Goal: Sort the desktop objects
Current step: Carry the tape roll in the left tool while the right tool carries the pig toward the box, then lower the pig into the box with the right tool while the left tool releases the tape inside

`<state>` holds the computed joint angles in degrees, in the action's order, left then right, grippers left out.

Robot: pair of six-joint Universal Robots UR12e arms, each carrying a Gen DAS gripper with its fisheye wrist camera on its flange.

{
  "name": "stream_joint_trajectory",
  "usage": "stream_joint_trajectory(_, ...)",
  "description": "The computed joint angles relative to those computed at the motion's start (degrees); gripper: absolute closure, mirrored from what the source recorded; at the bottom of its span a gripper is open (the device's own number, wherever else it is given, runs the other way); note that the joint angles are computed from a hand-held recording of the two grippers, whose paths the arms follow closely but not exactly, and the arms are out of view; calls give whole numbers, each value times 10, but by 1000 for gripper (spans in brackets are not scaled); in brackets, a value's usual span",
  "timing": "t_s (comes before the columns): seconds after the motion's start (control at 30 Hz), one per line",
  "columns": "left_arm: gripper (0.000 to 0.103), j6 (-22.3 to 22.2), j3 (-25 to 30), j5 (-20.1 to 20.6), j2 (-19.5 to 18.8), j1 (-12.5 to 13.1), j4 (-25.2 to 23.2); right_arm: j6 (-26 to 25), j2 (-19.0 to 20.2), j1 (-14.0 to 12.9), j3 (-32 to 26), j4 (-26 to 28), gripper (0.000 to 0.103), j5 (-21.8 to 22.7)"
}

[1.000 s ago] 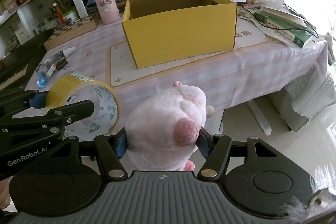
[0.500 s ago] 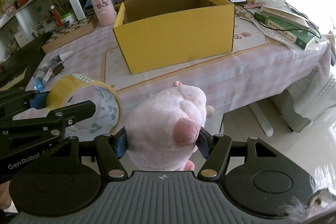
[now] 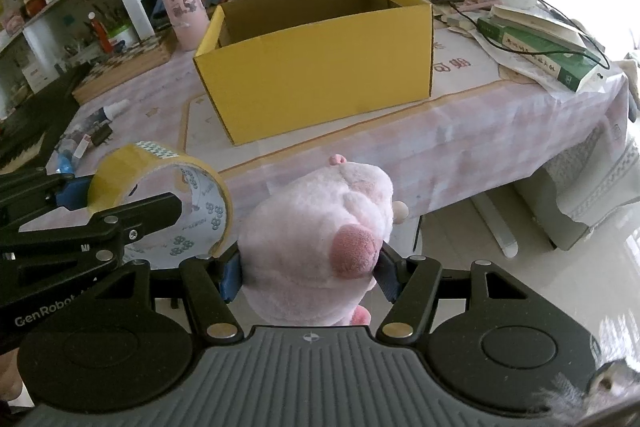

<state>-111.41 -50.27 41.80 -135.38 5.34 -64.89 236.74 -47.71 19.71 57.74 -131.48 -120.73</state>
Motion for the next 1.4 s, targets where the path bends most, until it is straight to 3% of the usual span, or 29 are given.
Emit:
stream_joint_trajectory(0.47, 63, -43, 9, -26, -7, -17, 40, -41, -17, -20, 27, -35, 42, -5)
stream_joint_trajectory(0.7, 63, -136, 44, -81, -28, -30, 110, -130, -28, -40, 36, -100, 42, -30)
stream_joint_trajectory(0.9, 63, -263, 97, -96, -60, -46, 203, -235, -27, -65, 25, -174, 42, -29)
stream_joint_trajectory(1.1, 63, -347, 169, -49, -104, -65, 255, -336, -12, -96, -4, -206, 42, 19)
stream_joint_trajectory(1.27, 63, -362, 250, 23, -148, -83, 208, -423, 12, -125, -41, -184, 42, 84)
stream_joint_trajectory(1.4, 63, -348, 302, 83, -178, -96, 165, -487, 38, -143, -83, -128, 42, 134)
